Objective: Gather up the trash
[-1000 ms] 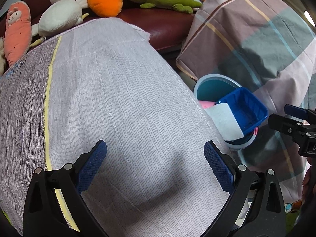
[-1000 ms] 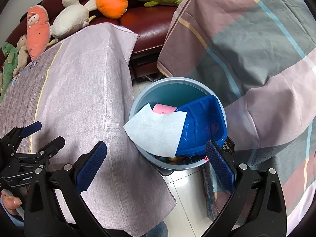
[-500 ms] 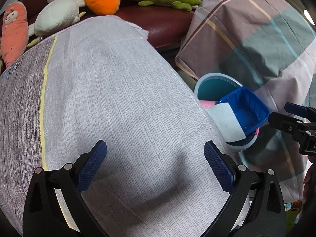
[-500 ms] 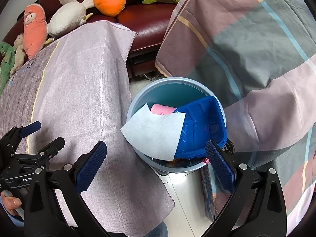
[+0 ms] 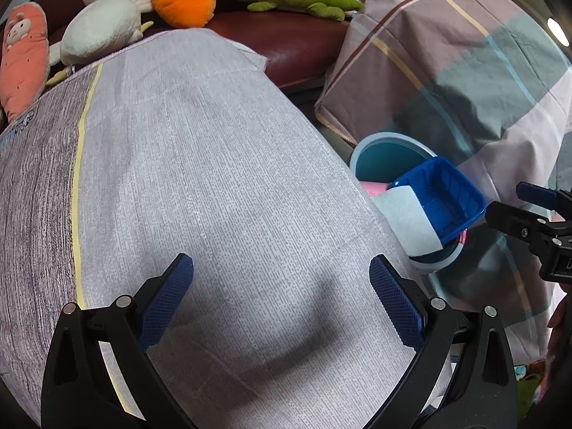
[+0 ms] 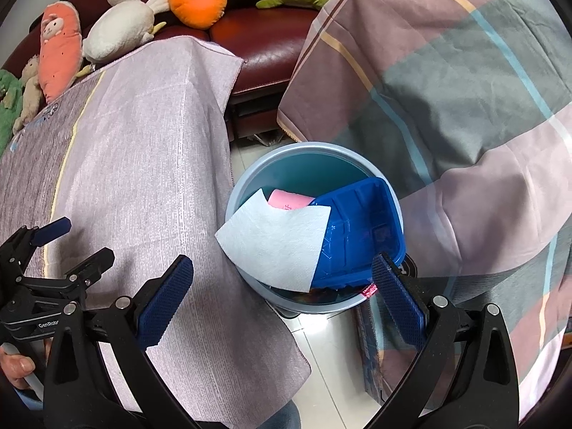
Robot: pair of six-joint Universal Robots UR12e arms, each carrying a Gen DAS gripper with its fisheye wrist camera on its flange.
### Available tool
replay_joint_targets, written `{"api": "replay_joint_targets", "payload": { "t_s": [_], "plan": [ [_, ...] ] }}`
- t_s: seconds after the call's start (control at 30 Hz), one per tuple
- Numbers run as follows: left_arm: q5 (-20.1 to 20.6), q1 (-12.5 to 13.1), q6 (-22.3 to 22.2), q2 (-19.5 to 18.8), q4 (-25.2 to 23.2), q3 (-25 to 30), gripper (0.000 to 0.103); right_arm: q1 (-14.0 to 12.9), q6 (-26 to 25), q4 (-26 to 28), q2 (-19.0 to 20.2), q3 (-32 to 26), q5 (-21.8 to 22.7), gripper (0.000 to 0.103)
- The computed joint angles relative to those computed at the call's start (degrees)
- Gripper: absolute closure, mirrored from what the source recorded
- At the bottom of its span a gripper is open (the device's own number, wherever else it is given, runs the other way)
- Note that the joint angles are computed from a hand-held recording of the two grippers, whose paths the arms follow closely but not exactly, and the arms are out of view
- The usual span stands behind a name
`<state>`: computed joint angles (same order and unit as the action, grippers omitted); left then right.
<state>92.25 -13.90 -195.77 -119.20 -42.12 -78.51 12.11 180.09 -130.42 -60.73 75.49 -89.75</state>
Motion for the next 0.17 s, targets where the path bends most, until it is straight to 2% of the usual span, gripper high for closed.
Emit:
{"api": "replay_joint_targets", "payload": {
  "t_s": [0.17],
  "plan": [
    [1.7, -0.36, 0.04, 0.57, 0.37, -0.51, 0.004, 0.18, -0.43, -0.96, -0.66, 0.67, -0.22, 0.007]
  ]
}}
